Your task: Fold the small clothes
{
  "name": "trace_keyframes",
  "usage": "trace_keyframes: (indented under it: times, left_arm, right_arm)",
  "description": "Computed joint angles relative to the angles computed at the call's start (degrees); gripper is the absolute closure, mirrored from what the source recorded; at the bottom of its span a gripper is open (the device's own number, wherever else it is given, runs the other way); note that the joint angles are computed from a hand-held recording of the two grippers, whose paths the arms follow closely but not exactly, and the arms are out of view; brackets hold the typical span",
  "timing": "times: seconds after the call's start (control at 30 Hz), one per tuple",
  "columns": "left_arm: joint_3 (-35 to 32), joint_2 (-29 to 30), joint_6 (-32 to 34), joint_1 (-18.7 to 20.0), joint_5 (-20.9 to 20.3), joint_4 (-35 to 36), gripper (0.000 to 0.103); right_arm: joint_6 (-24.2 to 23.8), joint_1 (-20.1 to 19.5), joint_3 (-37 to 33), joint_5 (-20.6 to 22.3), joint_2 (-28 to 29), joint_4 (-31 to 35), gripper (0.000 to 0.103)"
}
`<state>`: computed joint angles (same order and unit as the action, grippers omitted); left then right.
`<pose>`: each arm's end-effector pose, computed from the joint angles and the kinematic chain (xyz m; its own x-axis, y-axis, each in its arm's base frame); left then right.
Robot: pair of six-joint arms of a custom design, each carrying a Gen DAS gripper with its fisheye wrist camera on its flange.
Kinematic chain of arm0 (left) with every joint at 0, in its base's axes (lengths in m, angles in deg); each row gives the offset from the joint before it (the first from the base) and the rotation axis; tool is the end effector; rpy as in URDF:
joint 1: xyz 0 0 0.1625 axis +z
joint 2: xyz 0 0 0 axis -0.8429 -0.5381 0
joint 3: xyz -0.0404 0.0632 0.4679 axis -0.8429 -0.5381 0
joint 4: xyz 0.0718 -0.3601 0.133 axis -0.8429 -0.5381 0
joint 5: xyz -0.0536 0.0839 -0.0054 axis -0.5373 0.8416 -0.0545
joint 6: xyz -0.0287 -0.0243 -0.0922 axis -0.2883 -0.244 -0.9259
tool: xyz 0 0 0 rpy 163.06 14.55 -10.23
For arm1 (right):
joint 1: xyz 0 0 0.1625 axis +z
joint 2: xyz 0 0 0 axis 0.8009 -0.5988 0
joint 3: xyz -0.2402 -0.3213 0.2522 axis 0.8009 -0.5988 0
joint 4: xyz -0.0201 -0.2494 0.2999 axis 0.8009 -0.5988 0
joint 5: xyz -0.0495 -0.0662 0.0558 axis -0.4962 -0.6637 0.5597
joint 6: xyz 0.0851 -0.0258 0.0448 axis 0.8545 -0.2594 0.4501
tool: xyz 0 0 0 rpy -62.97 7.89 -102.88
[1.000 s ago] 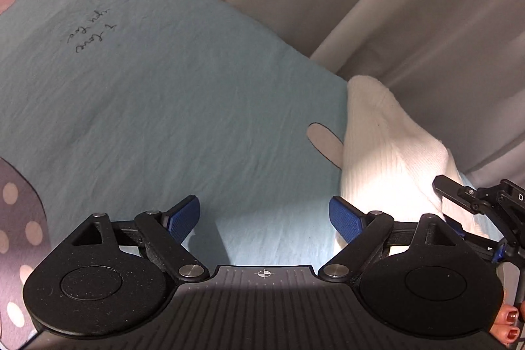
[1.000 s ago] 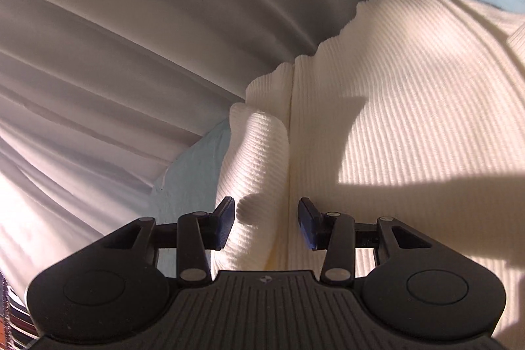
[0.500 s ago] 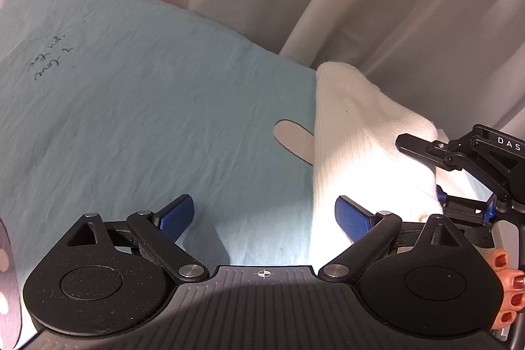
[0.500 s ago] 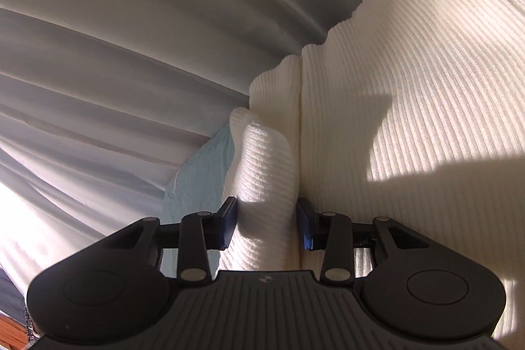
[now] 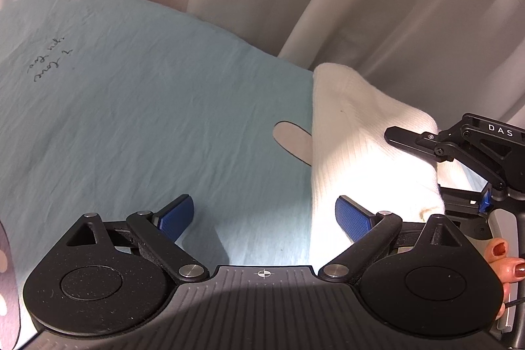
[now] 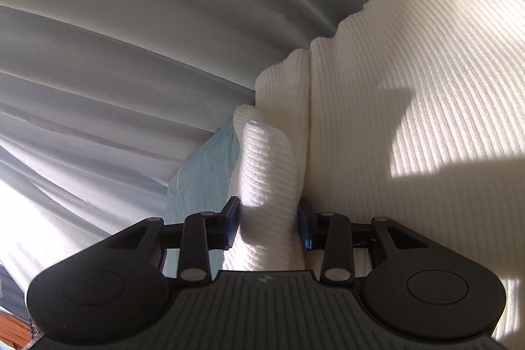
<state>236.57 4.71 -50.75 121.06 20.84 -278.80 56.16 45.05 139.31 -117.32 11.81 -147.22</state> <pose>0.0536 -0.3442 0.2548 -0.8816 -0.1555 -0.4456 0.2059 0.7229 -0.6596 0.2190 -0.5135 -0.0733 -0.9793 0.0185 -0.2015 0.1128 0.8767 -0.4676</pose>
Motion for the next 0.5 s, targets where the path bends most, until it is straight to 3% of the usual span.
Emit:
trace_keyframes:
  times: [0.07,0.13,0.17,0.3,0.37,0.5]
  left_arm:
    - [0.1,0.3,0.1,-0.1,0.1,-0.4,0.006]
    - [-0.1,0.1,-0.4,0.1,-0.2,0.1,0.006]
    - [-0.3,-0.5,-0.8,0.3,-0.7,0.7,0.006]
    - [-1.1,-3.2,-3.4,0.8,-3.0,4.7,0.006]
    - [-0.9,-3.7,-3.5,-0.1,-3.1,5.0,0.006]
    - [-0.5,-3.4,-2.2,-2.0,-5.0,4.0,0.006]
  right_arm:
    - [-1.2,0.9,-1.1,-1.6,0.5,0.6,0.068]
    - [-3.5,2.8,-1.9,-6.8,0.8,0.5,0.085]
    - [-5.0,4.1,-2.2,-10.2,1.1,0.0,0.086]
    - [-16.5,10.0,-3.8,-21.6,2.2,-3.2,0.089]
    - [-22.3,12.0,-3.4,-25.2,2.3,-6.1,0.09]
    - [-27.7,13.5,-0.4,-30.3,1.4,-12.9,0.09]
